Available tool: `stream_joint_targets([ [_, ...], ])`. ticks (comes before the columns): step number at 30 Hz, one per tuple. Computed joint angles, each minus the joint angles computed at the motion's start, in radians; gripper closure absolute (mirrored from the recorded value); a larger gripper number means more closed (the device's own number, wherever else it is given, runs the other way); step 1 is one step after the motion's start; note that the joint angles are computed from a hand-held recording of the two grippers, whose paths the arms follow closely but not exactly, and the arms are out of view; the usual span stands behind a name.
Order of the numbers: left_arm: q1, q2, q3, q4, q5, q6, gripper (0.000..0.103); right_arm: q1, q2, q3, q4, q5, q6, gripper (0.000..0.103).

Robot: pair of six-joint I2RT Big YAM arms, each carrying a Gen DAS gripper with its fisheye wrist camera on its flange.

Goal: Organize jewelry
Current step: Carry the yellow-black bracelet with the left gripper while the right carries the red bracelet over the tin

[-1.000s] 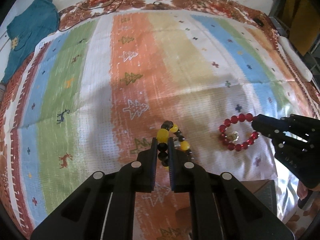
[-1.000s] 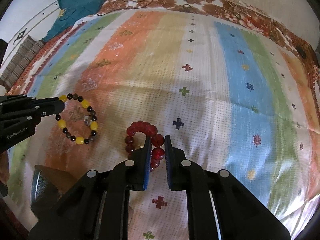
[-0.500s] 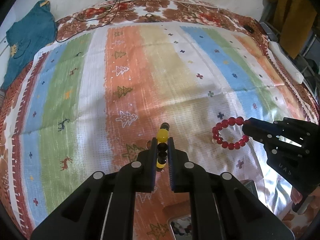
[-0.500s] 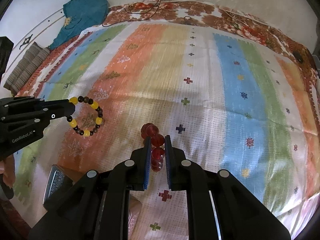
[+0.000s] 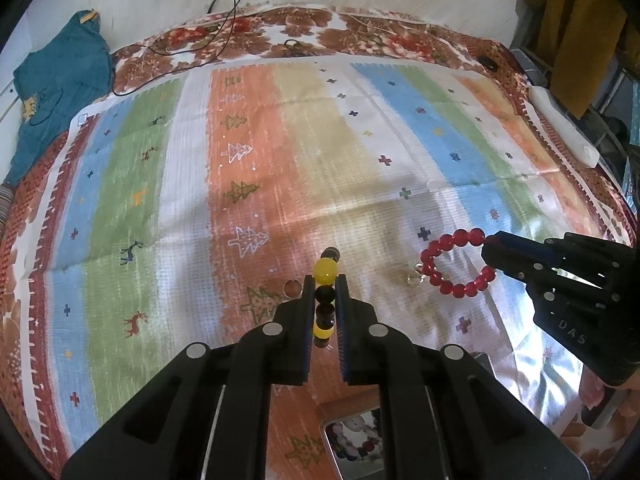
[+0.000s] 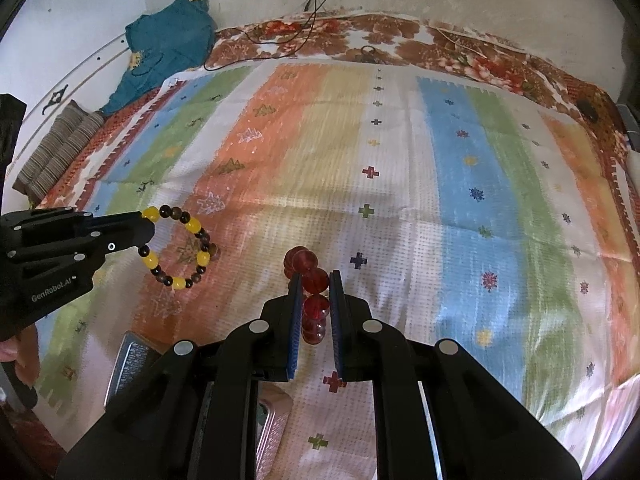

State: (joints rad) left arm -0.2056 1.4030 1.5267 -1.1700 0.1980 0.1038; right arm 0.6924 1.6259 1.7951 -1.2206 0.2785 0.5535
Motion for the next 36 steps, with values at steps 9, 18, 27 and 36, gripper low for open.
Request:
stream_joint_targets([
  [9,-0.004,-0.043,-0.002,0.001,0.026,-0.010,0.094,0.013,-0.034,-0.010,0.017,0.017,0.009,0.089],
  [18,-0.004,-0.107,-0.014,0.002,0.062,-0.012,0.094,0.039,-0.069,-0.026,0.033,0.046,0.011,0.089],
  [27,-0.008,-0.173,-0.037,0.004,0.089,-0.011,0.094,0.077,-0.106,-0.036,0.050,0.073,0.009,0.089],
  [36,-0.020,-0.231,-0.064,0.004,0.104,-0.008,0.094,0.111,-0.142,-0.059,0.061,0.094,0.011,0.089],
])
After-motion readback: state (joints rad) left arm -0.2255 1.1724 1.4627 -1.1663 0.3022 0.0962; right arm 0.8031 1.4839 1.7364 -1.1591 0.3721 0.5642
